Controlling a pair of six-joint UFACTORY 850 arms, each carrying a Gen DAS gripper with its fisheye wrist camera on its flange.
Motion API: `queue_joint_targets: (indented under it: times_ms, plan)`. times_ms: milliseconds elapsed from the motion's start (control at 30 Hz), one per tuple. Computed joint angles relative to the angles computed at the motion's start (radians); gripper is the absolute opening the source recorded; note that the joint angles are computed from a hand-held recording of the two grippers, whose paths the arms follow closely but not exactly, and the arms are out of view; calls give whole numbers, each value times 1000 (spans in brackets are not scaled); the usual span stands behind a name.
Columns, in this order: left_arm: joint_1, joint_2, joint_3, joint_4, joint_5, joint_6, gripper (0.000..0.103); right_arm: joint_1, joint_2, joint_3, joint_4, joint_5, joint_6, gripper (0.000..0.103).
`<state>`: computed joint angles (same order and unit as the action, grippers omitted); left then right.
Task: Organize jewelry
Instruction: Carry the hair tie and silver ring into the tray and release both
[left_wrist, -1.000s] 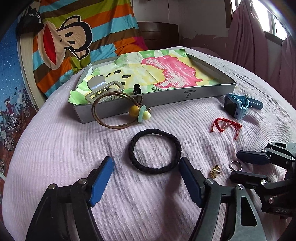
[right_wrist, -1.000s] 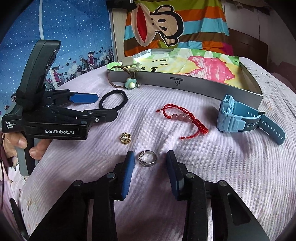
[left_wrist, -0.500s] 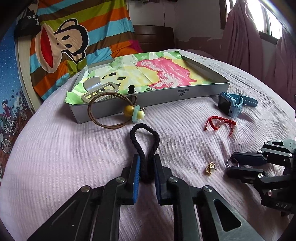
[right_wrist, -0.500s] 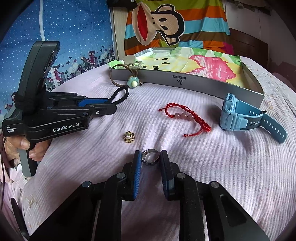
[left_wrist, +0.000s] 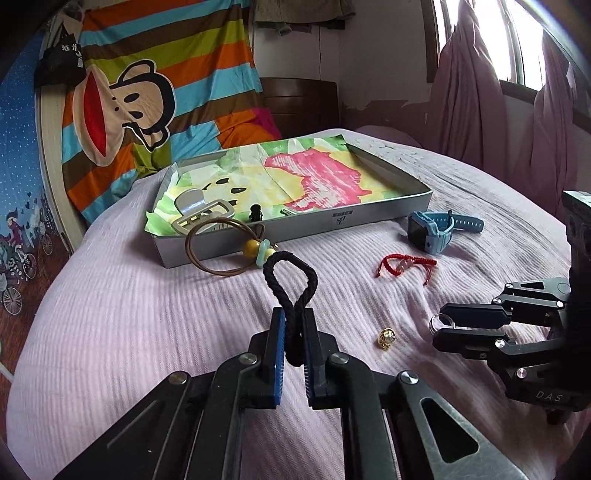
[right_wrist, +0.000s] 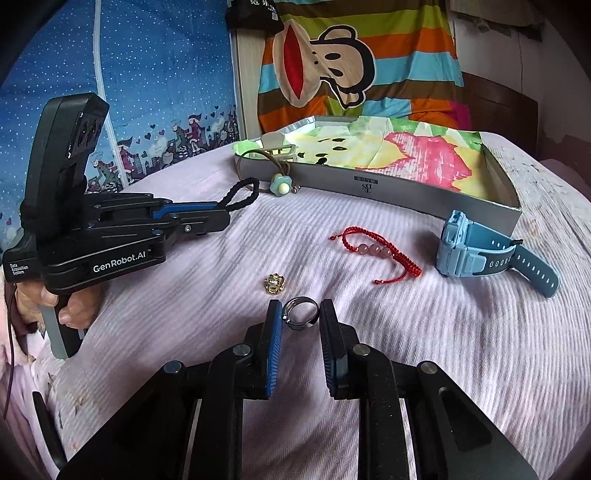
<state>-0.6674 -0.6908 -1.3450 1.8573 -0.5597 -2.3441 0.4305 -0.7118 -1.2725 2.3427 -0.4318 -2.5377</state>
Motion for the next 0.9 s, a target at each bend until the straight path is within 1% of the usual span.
queue_joint_targets:
  times_ms: [100, 233, 400, 600, 667, 767, 833, 900]
  plan:
    - [3, 8, -9, 3, -4, -5, 8, -6, 5, -2, 14, -21, -3, 18]
    - [13, 3, -60, -15, -3, 27, 8, -15, 4, -30, 27, -42, 23, 18]
    - [36, -23, -152, -75, 12, 90, 8, -23, -17, -103, 94, -28, -11, 18]
    - [70, -93, -296, -229, 37, 215, 8, -32, -73, -241, 144, 31, 12, 18]
    - [81, -119, -343, -298, 38, 265, 8, -34, -98, -296, 124, 58, 61, 18]
    - [102, -161, -414, -407, 58, 352, 8, -35, -141, -379, 80, 107, 134, 18]
    - [116, -192, -466, -496, 76, 443, 8, -32, -176, -441, 52, 150, 168, 18]
    - [130, -224, -515, -608, 96, 543, 8, -31, -211, -501, -35, 192, 266, 18]
